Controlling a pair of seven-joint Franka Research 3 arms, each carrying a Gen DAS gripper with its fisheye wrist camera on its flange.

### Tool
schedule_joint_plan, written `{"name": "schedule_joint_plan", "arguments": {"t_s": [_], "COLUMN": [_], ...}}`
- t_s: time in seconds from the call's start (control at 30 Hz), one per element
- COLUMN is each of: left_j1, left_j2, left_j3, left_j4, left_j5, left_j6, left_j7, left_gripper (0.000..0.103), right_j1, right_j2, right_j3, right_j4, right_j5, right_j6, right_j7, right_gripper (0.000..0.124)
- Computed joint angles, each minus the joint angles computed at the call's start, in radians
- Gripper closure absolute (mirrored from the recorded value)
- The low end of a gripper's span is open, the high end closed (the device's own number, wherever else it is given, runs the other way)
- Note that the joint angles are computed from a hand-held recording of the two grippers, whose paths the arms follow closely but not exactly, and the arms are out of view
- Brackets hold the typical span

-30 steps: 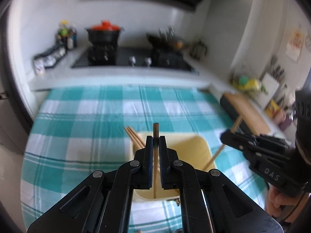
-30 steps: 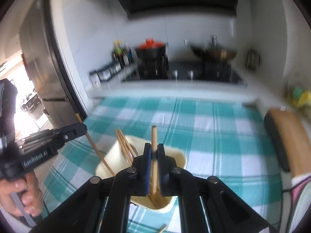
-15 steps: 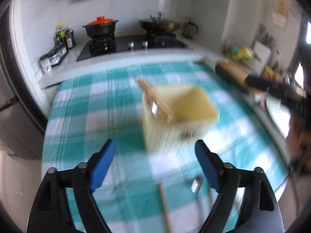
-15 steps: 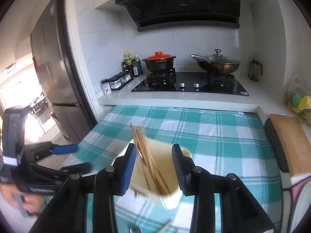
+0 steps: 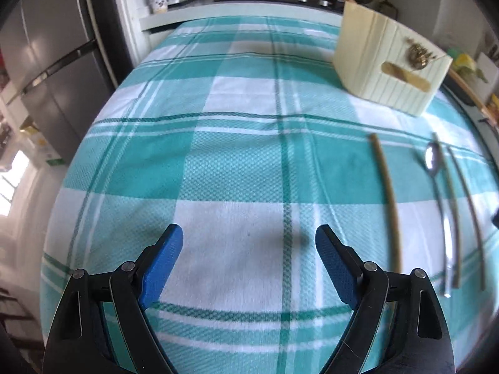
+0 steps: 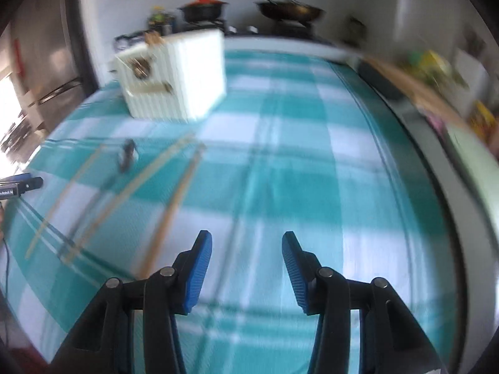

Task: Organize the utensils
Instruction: 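Move both open tools back over the remaining utensils, then grasp a chopstick with the right tool while the left tool lowers over another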

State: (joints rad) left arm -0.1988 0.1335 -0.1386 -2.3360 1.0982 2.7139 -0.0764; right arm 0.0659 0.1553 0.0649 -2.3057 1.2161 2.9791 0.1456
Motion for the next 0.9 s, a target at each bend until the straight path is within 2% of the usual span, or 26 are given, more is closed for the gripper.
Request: {"name": "schedule_joint_plan", "arguments": {"t_s": [0.13,0.17,0.33,0.47,0.67,0.9], "left_j1": [-0.021,-0.022,-0.033,-0.030,-0.003,-0.002], "left_j2": [0.039,0.042,0.047,0.045,0.047,0.049], "left_j3": [0.005,0.009,0.007,0.004,0.019,0.020], "left_j4": [0.049,0.049,0.055,0.052,0.036,0.035], "left_j5": [0.065,0.084,0.123,0.115,0.118,0.118], "left_j6": [-0.065,-0.065,-0.105,-0.116,-0.036,-0.028], "left_j7": [-0.048,-0.065,-0.114,-0.120,-0.151,-0.160], "left_gripper": [0.015,0.015,0.012,0.007,0.002,0.001], "right_j1": [-0.014,-0.017,0.029,0.051,0.062,0.067], "right_j2": [-0.001,0.001,0.025,0.035,0.038,0.040], "right_j3": [0.007,0.012,-0.007,-0.026,-0.034,-0.039], "right_j4": [-0.022,-0.016,0.018,0.031,0.035,0.037], "right_j5": [0.149,0.231,0.411,0.403,0.419,0.423], "right_j6": [0.012,0.017,0.069,0.073,0.079,0.080], "right_j7": [-0.105,-0.181,-0.365,-0.343,-0.360,-0.363], "right_gripper": [0.076,0.076,0.075,0.074,0.074,0.074]}}
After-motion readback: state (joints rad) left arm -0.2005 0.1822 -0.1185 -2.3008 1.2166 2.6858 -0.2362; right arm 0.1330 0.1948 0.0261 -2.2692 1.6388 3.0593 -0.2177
